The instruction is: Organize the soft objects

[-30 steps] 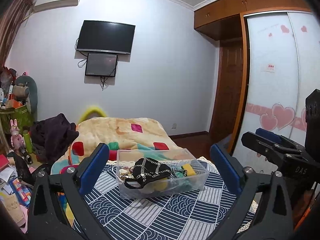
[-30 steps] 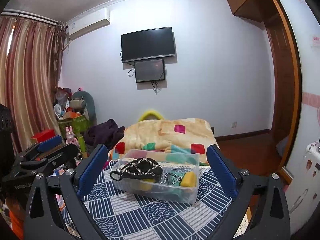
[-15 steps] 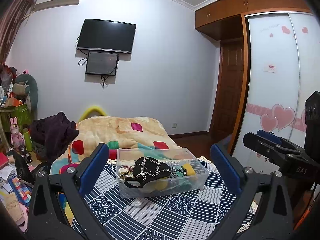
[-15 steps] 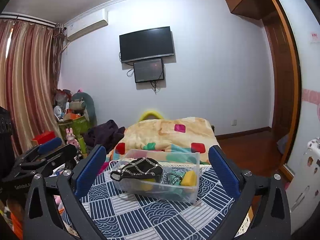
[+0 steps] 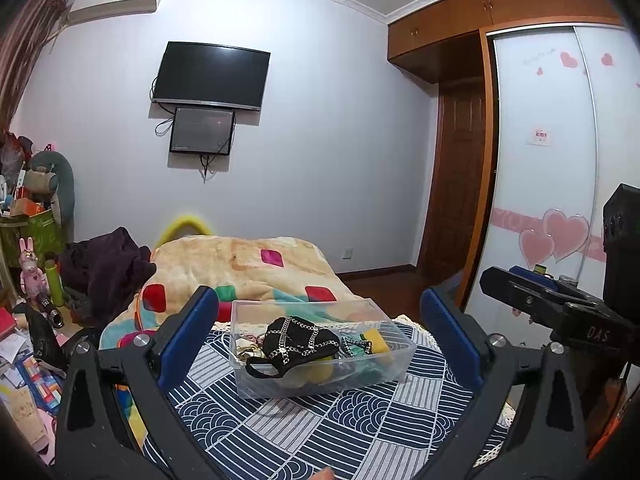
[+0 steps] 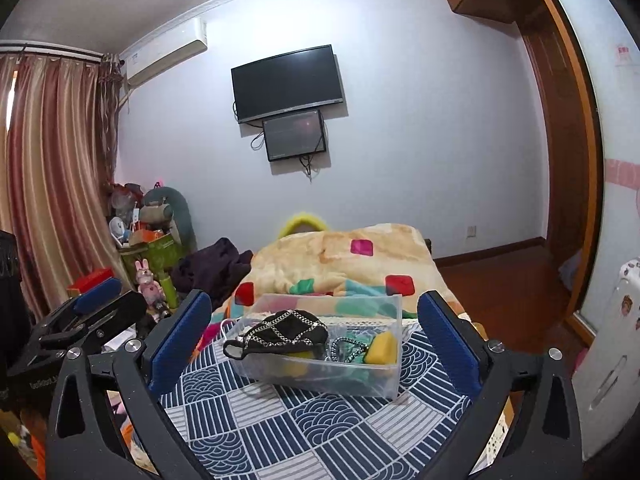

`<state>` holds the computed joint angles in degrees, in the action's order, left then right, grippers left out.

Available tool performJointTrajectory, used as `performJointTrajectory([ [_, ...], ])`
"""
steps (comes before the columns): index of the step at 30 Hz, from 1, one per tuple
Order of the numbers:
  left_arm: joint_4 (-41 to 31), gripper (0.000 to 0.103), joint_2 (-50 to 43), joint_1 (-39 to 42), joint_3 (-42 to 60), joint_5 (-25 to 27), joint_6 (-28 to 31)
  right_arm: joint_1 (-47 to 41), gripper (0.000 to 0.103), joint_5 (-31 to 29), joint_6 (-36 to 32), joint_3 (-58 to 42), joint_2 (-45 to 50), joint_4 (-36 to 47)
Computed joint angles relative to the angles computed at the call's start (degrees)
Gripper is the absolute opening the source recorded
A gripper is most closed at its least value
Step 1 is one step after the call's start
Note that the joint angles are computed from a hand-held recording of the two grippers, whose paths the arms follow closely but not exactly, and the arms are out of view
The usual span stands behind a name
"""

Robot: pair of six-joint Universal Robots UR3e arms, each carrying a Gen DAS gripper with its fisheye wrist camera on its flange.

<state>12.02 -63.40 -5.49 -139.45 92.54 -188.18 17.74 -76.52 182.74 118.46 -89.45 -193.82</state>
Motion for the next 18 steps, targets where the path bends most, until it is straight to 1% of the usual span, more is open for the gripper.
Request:
performJointTrajectory([
  [2, -1.4, 0.102, 1.4, 1.9, -0.5, -2.5, 0.2, 0.2, 0.103, -0.3, -0.1, 0.1, 0.0, -0.2],
  [6, -1.4, 0.102, 1.2, 1.7, -0.3, -2.3, 0.2, 0.5, 0.103, -0.8, -0.5, 0.1, 0.2, -0.6],
  [8, -1.9, 0.102, 2.1, 2.9, -0.7, -3.6, 0.6, 0.8, 0.103, -1.1, -0.7, 0.0, 0.4, -0.6],
  [11, -1.4, 0.102, 1.7, 2.8, -0.7, -3.5, 1.0, 1.2, 0.103, -1.5, -1.0, -0.3, 0.5, -0.5],
  [15, 0.2, 0.102, 0.2, 0.5, -0.6, -1.2, 1.2, 1.7, 0.103, -2.1, -1.5, -0.6, 1.0, -0.7],
  [17, 0.0, 0.102, 0.5, 1.0, -0.7, -1.8, 1.1, 1.8, 0.103, -2.2, -1.7, -0.5, 1.0, -0.8],
  [18, 0.1, 0.102, 0.1, 0.3, -0.6, -1.2, 1.0, 1.9, 0.103, -2.3, -1.9, -0.6, 1.1, -0.8],
])
